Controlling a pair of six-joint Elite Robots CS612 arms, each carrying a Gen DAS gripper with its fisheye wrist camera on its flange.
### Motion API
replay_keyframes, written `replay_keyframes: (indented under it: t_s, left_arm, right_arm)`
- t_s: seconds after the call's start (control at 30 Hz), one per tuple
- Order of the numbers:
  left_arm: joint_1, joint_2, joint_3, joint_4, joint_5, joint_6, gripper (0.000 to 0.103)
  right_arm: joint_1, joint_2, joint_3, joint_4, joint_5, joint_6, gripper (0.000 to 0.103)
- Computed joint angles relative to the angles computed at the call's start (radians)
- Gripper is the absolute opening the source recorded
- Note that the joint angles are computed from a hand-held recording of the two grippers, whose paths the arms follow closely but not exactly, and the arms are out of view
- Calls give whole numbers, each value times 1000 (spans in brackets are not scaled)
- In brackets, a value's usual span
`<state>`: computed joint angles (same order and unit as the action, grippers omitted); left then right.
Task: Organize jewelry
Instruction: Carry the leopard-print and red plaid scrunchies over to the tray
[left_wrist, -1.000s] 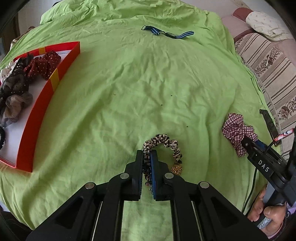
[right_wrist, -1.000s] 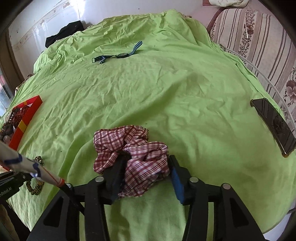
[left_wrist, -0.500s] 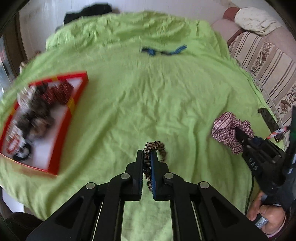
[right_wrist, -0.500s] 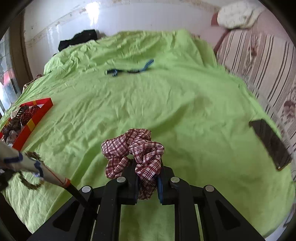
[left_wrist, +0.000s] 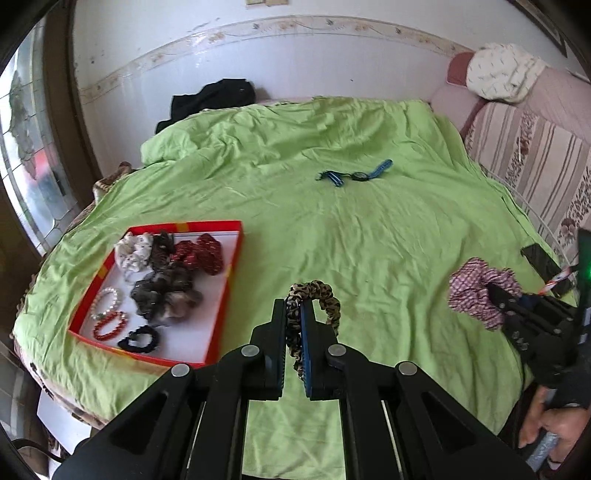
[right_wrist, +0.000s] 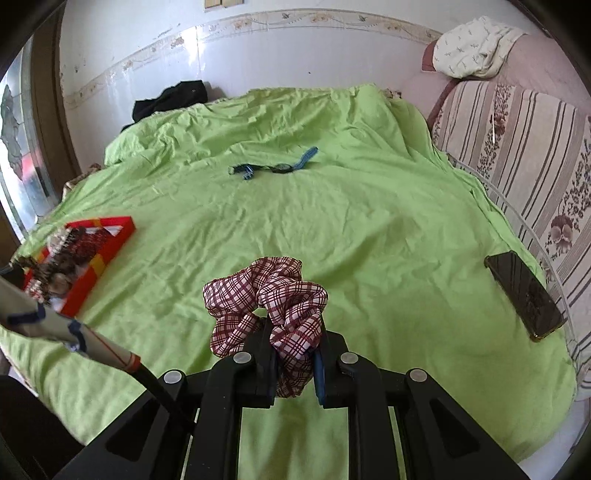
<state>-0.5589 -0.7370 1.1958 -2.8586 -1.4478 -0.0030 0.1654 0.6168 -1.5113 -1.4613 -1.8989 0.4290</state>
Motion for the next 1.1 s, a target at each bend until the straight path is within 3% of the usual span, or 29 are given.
replay_keyframes:
  t_s: [0.67,1.1]
  left_arm:
    - [79,-20,32,-25,6,-131,7]
    - [124,57,-103,40,34,-185,7]
  right_arm:
    - [58,-116,168,-78,136,-75,16]
    - [79,-190,328,-142,198,-125,16]
